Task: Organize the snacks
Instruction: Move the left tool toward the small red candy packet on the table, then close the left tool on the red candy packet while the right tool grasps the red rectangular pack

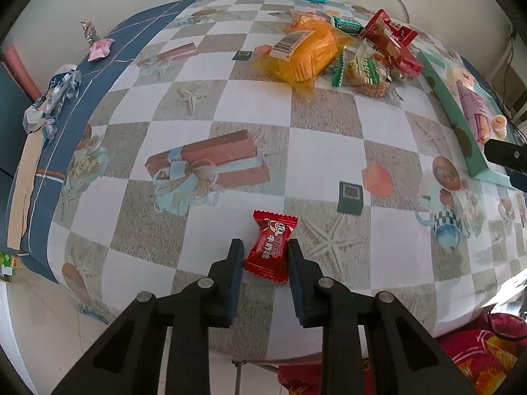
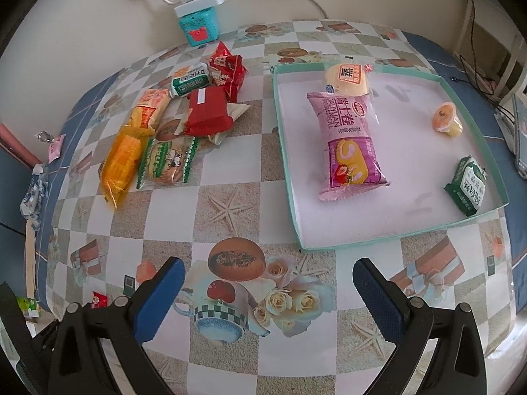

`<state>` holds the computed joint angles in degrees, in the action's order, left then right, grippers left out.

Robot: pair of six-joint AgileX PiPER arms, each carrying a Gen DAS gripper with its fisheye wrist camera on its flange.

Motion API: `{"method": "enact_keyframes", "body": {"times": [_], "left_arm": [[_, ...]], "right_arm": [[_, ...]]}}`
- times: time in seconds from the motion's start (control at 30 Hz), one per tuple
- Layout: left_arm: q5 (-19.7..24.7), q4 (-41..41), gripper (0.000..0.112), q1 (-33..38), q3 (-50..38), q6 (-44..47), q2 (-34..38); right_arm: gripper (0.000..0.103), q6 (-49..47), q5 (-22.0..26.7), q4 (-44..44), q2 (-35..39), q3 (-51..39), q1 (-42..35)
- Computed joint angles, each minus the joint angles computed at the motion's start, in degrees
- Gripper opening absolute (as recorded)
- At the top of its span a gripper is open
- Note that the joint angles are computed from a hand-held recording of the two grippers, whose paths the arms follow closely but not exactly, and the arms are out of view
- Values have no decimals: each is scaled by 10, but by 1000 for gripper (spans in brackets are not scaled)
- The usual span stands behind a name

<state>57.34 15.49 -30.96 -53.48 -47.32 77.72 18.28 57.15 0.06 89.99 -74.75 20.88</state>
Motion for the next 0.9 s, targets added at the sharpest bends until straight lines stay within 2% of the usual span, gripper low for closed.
{"method": "enact_keyframes", "body": {"times": [0.47, 0.67, 0.77, 0.9], "left_arm": [[-16, 31, 26, -7, -25, -31, 33], [-12, 28, 26, 3, -65, -25, 47], [3, 20, 26, 12, -105, -20, 64], [44, 23, 26, 11, -184, -33, 100]], "right_arm": [[103, -12, -14, -7, 6, -12, 11], [103, -19, -21, 2, 17, -27, 5], [103, -22, -28, 0, 25, -36, 9], [103, -40, -72, 3, 31, -44, 14]]}}
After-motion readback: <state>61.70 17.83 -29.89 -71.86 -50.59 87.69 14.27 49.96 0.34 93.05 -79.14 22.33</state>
